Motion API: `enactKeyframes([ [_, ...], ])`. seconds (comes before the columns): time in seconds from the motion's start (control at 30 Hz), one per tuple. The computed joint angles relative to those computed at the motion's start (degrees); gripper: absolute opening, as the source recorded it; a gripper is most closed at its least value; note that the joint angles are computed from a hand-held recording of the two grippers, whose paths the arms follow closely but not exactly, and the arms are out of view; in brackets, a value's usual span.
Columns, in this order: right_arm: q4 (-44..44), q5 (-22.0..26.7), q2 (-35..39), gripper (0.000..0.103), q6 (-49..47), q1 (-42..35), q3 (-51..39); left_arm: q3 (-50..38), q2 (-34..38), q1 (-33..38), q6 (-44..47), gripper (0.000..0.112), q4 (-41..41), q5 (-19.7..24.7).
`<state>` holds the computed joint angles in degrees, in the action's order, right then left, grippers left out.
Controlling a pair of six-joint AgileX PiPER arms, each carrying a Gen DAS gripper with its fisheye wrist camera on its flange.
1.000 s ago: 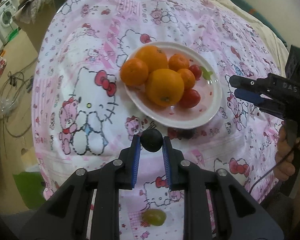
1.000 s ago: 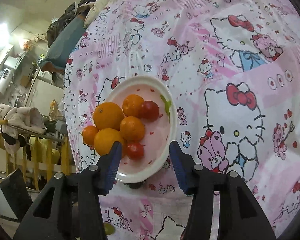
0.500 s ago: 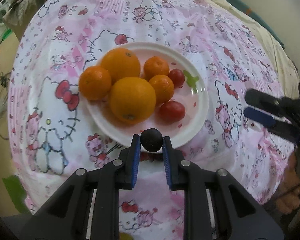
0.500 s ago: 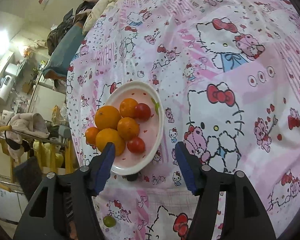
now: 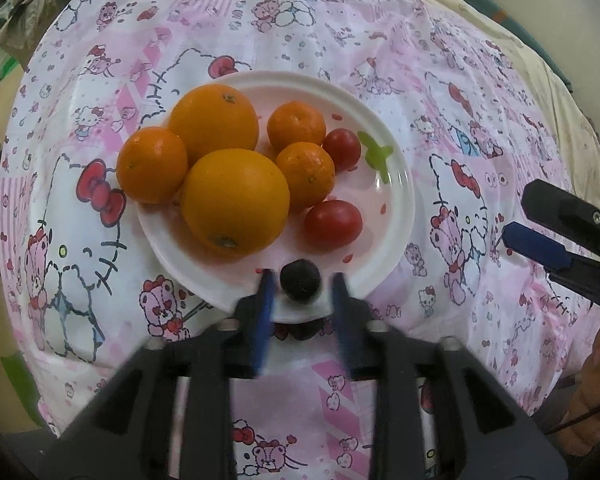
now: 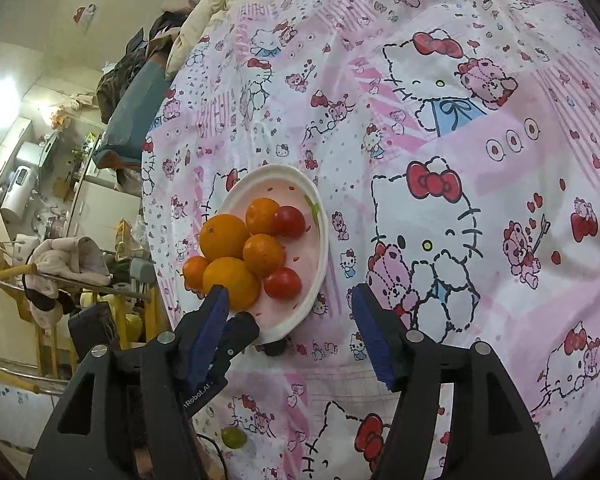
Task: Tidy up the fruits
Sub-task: 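Lower the dark grape onto the plate and open the left gripper, then grasp the green grape on the sheet with the left gripper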
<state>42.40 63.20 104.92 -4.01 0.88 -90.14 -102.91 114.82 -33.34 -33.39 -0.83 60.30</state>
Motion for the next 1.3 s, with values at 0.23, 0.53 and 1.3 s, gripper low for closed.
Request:
enactKeyframes([
  [0.23, -0.26, 0.07, 0.10, 0.066, -0.20, 0.46, 0.14, 0.50, -1.25, -0.24, -0.79, 0.058, 1.03, -1.29],
  [0.53, -1.78, -0.18, 1.20, 0.066, 0.44, 1.78, -1.31, 4.73, -6.74, 0.64, -2.00, 0.058, 1.87, -0.87],
  [1.3, -4.96, -0.51, -3.74, 0.066, -0.88, 5.75, 2.33, 30.74, -23.21, -7.09, -11.68, 0.057, 1.44, 3.54],
])
